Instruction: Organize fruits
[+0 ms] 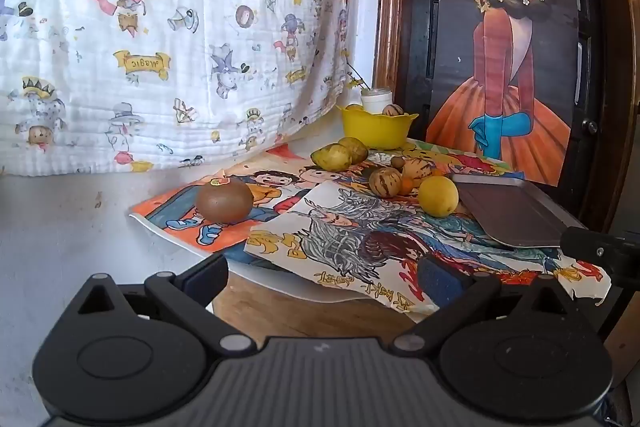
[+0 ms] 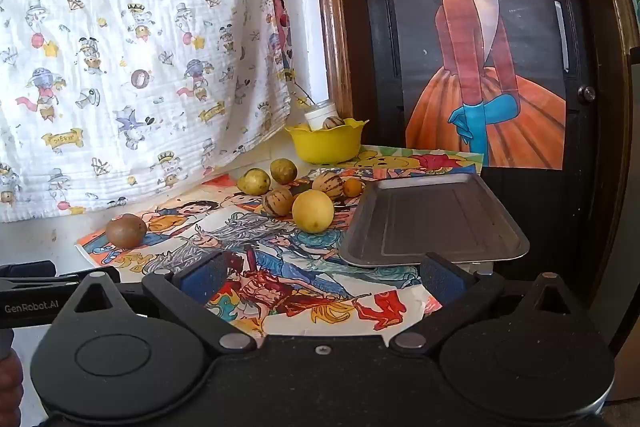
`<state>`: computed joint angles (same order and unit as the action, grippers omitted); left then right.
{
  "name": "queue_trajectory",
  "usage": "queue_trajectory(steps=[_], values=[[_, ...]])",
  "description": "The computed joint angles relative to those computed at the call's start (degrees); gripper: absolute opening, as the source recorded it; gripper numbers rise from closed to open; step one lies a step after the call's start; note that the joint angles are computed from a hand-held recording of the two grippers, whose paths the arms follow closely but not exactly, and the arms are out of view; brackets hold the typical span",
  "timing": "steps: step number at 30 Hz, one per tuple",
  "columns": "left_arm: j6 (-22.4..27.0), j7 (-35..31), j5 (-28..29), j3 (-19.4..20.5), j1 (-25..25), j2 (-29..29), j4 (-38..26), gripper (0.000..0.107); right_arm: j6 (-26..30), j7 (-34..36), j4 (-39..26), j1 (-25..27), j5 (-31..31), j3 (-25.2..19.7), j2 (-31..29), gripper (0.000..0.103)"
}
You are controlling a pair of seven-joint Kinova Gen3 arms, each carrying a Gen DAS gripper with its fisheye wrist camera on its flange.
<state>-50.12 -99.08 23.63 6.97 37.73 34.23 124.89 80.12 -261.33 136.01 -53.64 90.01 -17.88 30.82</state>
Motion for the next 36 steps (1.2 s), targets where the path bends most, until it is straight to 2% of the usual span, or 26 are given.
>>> queue_trajectory(steps=[36], values=[[1.36, -0.16, 0.38, -0.1, 0.06, -0.45, -0.18, 0.103, -0.35, -0.39, -0.12, 0.4, 0.5, 0.0, 0.44, 0.103]])
